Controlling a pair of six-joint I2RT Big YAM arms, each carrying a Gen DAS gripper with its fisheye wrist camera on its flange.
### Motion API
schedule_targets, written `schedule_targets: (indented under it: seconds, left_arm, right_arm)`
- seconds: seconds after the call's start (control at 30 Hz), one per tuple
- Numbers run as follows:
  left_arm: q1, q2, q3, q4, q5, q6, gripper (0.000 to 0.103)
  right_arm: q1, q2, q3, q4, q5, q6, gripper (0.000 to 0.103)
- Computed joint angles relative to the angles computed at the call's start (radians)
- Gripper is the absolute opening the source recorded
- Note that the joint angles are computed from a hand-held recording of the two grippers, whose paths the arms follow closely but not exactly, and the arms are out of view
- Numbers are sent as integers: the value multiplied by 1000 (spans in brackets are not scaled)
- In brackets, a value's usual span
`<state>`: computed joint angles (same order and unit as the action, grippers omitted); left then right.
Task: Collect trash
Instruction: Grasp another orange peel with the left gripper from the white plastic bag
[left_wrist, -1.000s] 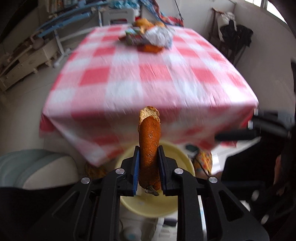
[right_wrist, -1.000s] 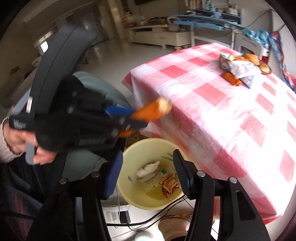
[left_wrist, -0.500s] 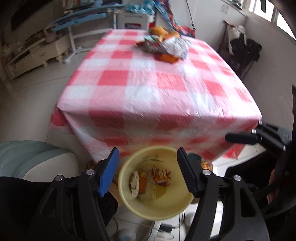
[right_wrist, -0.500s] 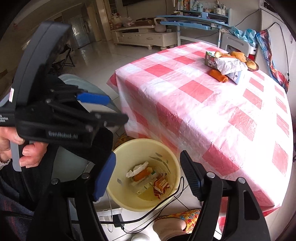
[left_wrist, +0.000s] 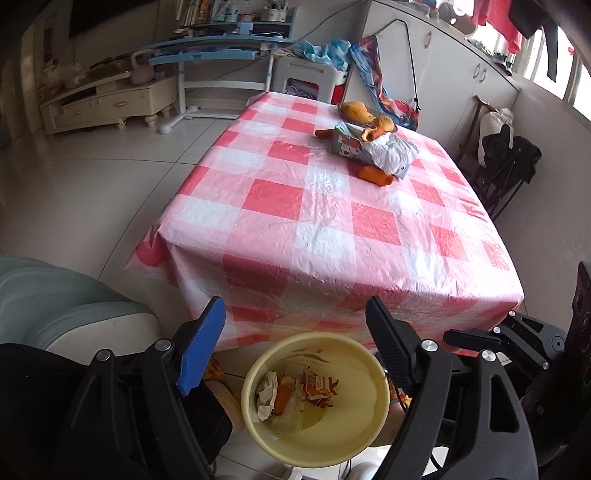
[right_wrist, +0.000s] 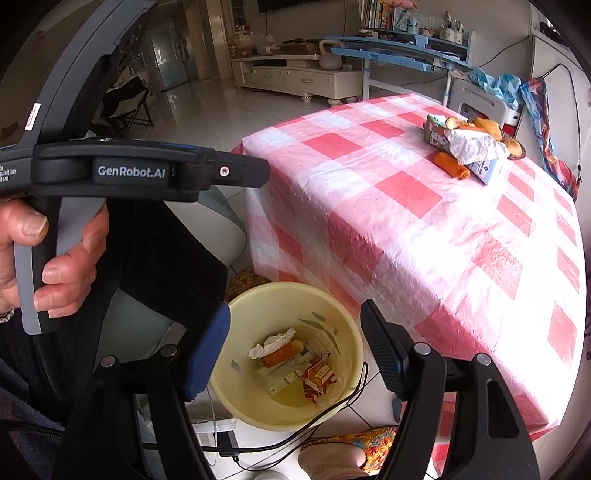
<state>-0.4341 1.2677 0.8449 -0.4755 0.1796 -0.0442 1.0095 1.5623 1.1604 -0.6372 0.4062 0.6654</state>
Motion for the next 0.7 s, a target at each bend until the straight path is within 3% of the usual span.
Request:
schedule_targets:
  seconds: [0.47, 0.7]
  left_arm:
    - [-3, 16, 17, -3, 1, -11, 75]
    - [-10, 83, 146, -24, 38, 30, 76]
  right_arm:
    - [-17, -4, 10, 1, 67, -5, 70]
    - [-64, -17, 14, 6, 54, -17, 70]
